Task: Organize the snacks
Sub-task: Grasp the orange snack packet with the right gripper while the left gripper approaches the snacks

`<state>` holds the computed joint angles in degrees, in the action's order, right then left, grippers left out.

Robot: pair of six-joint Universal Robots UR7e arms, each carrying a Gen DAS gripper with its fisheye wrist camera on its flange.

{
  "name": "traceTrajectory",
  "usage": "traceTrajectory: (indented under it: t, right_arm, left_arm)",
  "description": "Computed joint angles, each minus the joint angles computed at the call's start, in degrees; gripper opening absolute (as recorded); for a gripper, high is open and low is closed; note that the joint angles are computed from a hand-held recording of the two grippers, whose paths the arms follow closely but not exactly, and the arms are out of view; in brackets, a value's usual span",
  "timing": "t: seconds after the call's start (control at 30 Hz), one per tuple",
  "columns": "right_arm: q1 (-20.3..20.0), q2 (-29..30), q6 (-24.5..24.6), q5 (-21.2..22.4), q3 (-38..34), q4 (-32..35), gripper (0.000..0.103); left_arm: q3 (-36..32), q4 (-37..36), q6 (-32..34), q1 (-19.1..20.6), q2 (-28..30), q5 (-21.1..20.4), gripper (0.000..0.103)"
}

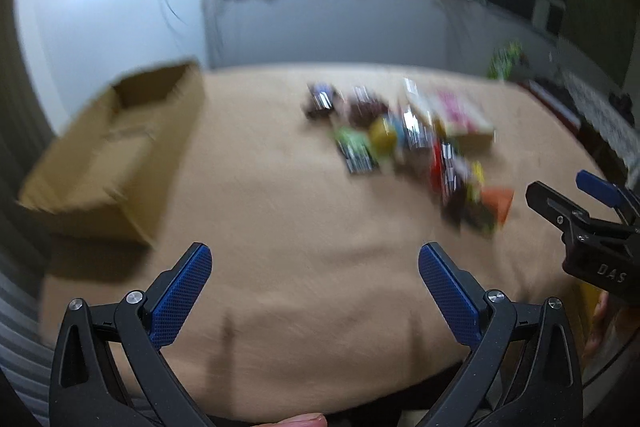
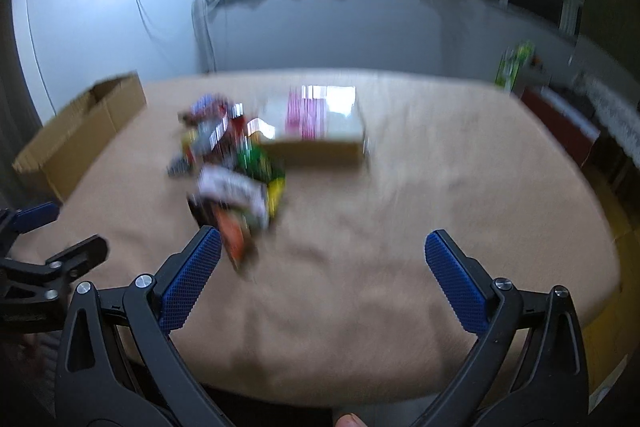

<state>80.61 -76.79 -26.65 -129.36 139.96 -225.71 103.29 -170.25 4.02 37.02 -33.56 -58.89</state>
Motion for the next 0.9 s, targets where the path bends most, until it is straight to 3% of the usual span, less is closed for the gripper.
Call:
traceTrajectory:
  t: [0.03, 0.2, 0.4, 0.53, 0.6, 0.67, 0.73, 0.8, 0.9]
  right_arm:
    - [-0.5, -0.7, 0.5, -0.6, 0.7, 1.7, 0.103]
    - [-6.1, 1.2, 0.7, 7.6, 2.7, -2.0, 0.103]
    - [-8.1, 5.0, -7.7, 12.1, 4.4, -12.5, 0.103]
    - [-9.7, 3.1, -8.7, 15.4, 5.6, -12.2, 0.103]
    - [-10.8, 0.8, -7.8, 20.5, 6.7, -11.0, 0.102]
    - [-11.5, -1.1, -10.3, 25.3, 6.8, -9.0, 0.093]
    - [-9.8, 0.2, -13.9, 24.4, 5.2, -8.6, 0.08]
    - [-9.3, 0.7, -14.3, 25.3, 4.3, -6.8, 0.057]
    - [-9.1, 1.5, -13.9, 26.6, 2.7, -4.2, 0.043]
  left_arm:
    - [-0.1, 0.8, -0.2, 0.1, 0.6, -0.2, 0.103]
    - [-0.8, 3.2, -0.9, 1.1, 2.2, -1.0, 0.103]
    - [1.2, -4.4, 3.4, 2.8, 2.1, -5.3, 0.103]
    - [2.1, -9.3, 7.2, 3.4, 2.8, -6.3, 0.103]
    - [1.4, -7.9, 7.8, 3.4, 2.7, -6.2, 0.103]
    - [-0.7, -4.4, 7.8, 3.2, 3.0, -5.8, 0.103]
    - [-2.2, -3.7, 8.1, 3.2, 3.0, -7.7, 0.102]
    - [-3.8, -4.1, 8.9, 3.4, 3.2, -11.8, 0.102]
    - [-6.3, -3.6, 9.9, 3.5, 4.0, -14.5, 0.102]
